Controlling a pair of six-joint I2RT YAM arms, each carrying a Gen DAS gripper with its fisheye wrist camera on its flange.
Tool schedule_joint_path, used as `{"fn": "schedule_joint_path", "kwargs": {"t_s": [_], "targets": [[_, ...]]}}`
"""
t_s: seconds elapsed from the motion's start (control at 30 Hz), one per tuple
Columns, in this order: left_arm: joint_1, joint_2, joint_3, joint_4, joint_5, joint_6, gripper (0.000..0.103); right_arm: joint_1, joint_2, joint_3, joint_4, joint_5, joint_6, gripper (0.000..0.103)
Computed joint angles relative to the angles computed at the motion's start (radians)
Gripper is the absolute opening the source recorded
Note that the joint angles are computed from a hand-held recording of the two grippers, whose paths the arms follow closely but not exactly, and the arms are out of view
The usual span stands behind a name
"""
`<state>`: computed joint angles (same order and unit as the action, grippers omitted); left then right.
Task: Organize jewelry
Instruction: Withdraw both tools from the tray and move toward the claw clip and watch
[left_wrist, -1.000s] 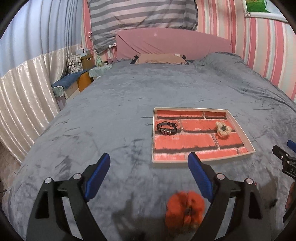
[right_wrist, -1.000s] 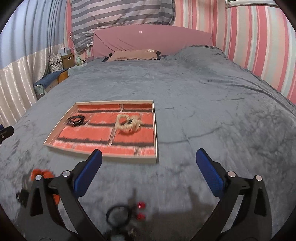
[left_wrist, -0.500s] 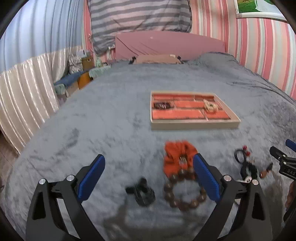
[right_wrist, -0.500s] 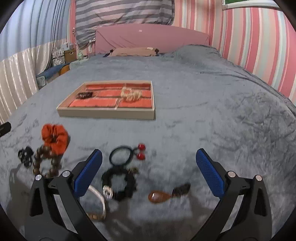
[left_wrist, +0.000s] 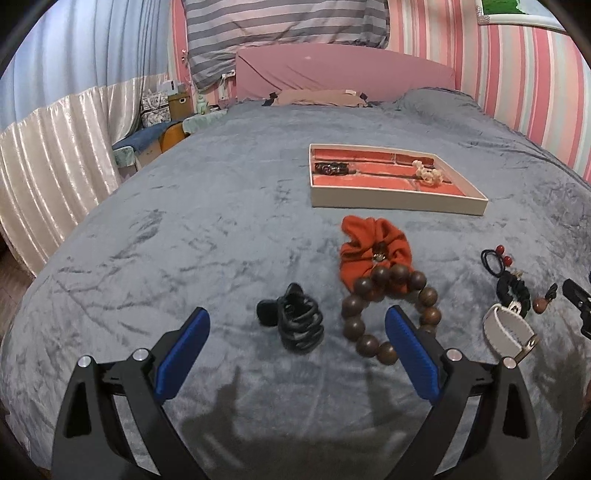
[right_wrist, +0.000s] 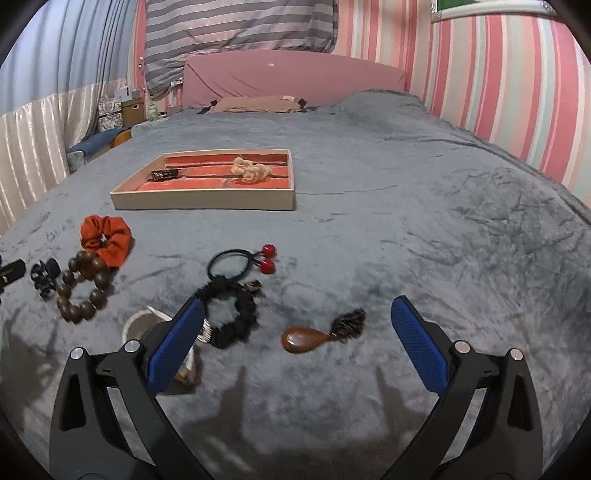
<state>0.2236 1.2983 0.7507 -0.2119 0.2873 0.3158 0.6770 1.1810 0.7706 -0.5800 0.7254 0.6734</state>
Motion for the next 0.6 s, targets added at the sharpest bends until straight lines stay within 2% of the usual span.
{"fn": "schedule_joint_path", "kwargs": {"t_s": [0.33,0.6], "targets": [[0.074,-0.01,-0.065,0.055,0.034,0.036,0.094,0.042,-0.069,-0.076,-0.037,0.045,0.054,0.098],[0.094,-0.004,-0.072,0.047,0.05,0.058,0.094,0.063,-0.07,-0.095,0.0,0.03,0.072,0.098]]}}
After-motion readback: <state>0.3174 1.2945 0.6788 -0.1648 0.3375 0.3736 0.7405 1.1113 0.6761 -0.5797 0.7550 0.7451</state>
